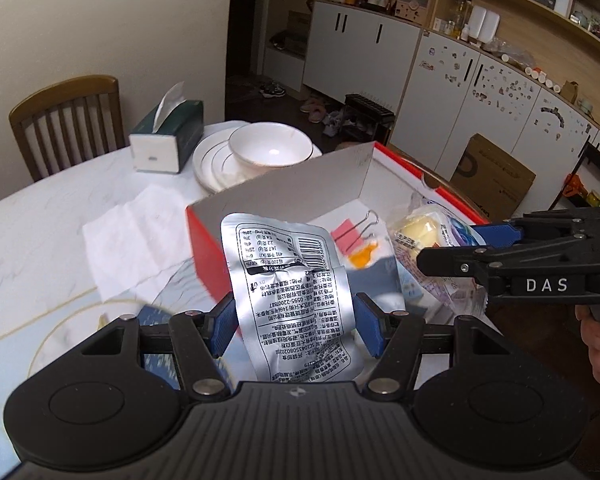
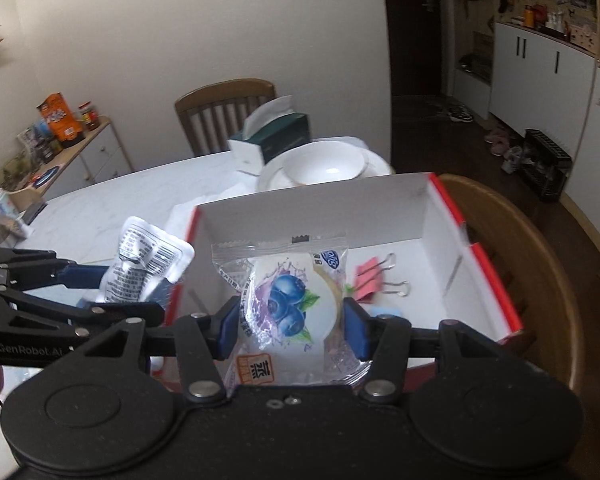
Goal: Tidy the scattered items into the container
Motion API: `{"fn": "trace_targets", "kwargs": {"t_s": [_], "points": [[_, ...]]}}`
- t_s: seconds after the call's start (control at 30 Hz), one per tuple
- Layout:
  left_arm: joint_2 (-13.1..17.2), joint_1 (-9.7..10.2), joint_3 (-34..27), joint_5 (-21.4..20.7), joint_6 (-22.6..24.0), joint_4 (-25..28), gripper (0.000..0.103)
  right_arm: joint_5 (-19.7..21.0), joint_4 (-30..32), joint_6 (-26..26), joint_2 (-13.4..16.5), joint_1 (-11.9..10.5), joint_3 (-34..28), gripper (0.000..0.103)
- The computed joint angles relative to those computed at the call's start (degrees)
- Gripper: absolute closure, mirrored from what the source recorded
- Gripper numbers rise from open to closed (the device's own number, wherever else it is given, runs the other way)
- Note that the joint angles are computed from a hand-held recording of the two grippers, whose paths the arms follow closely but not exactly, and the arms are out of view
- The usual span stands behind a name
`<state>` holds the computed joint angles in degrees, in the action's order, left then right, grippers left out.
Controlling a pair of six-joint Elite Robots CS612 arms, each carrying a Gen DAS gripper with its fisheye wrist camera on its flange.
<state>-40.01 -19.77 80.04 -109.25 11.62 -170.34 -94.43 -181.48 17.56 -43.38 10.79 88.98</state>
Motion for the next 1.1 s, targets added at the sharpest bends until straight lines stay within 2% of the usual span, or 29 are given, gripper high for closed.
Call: {"fn": "trace_targets", "kwargs": {"t_s": [0.27,0.6,1.1], "points": [[2.2,-1.41,-4.9,1.5,1.7,3.1,0.042,-1.7,0.2,-0.8,0.4,-1.6,0.0,0.051],[5.6,-2.71,-11.1,3.4,3.9,8.6,0.042,-2.6,3.3,-1.9,1.5,-3.1,-1.2,0.051],[9.2,-3.82,-16.9,6.7,7.9,17.5,0.042,0.0,9.6,-5.6,4.0,-4.1,-4.7,0.051]]}}
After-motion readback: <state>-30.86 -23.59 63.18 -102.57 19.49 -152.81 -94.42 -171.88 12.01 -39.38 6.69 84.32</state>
